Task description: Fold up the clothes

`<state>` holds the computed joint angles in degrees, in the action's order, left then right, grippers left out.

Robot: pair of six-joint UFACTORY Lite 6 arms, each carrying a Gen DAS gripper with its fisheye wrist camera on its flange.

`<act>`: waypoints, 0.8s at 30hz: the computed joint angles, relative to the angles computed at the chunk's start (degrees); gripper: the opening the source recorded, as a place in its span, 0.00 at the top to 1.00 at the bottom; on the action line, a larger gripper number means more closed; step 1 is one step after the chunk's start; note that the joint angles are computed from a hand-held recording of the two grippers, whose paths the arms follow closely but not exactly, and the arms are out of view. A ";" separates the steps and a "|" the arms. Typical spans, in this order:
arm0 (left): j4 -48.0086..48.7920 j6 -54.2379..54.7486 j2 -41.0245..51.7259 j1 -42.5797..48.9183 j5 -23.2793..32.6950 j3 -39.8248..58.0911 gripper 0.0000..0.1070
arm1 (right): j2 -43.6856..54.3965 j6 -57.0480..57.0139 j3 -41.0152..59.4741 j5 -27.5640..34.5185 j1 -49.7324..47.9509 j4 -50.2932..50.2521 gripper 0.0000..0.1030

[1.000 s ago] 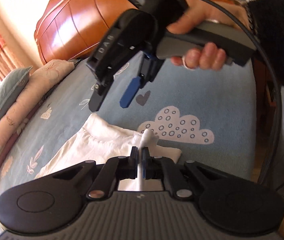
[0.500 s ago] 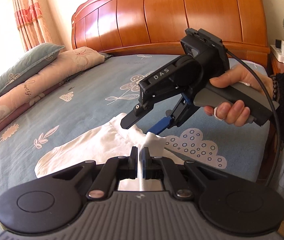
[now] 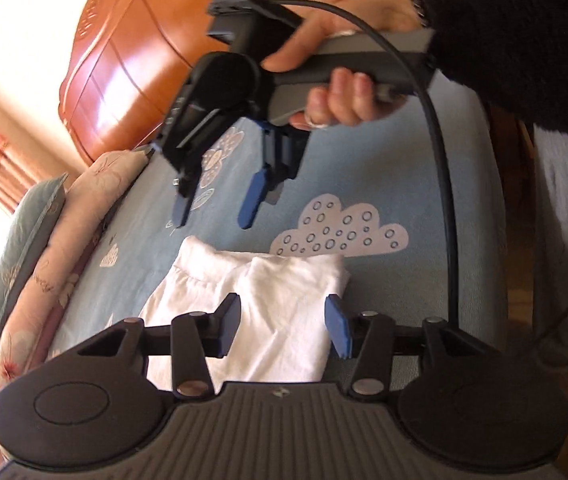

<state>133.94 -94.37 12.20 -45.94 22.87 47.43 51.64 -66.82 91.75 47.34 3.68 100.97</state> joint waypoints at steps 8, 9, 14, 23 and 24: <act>-9.75 15.37 7.45 -2.68 3.16 4.14 0.86 | -1.90 -1.35 -2.41 -0.11 -1.37 0.31 0.32; -11.07 15.76 7.93 -2.65 3.21 4.71 0.94 | -2.18 -1.87 -2.90 0.27 -1.63 0.65 0.32; -9.31 5.72 3.45 -1.05 3.52 3.32 1.00 | -1.99 -2.25 -2.71 2.86 -1.86 -0.12 0.32; -10.48 -0.72 -4.07 2.10 2.44 1.12 1.00 | 2.46 3.49 2.41 7.83 -0.90 -3.47 0.31; -10.08 -1.09 -4.53 2.12 2.32 0.72 1.00 | 3.48 4.49 3.60 8.21 -0.56 -3.85 0.31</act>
<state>123.86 -95.46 7.67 -43.81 25.19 48.15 55.12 -62.32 95.34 55.54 3.11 97.12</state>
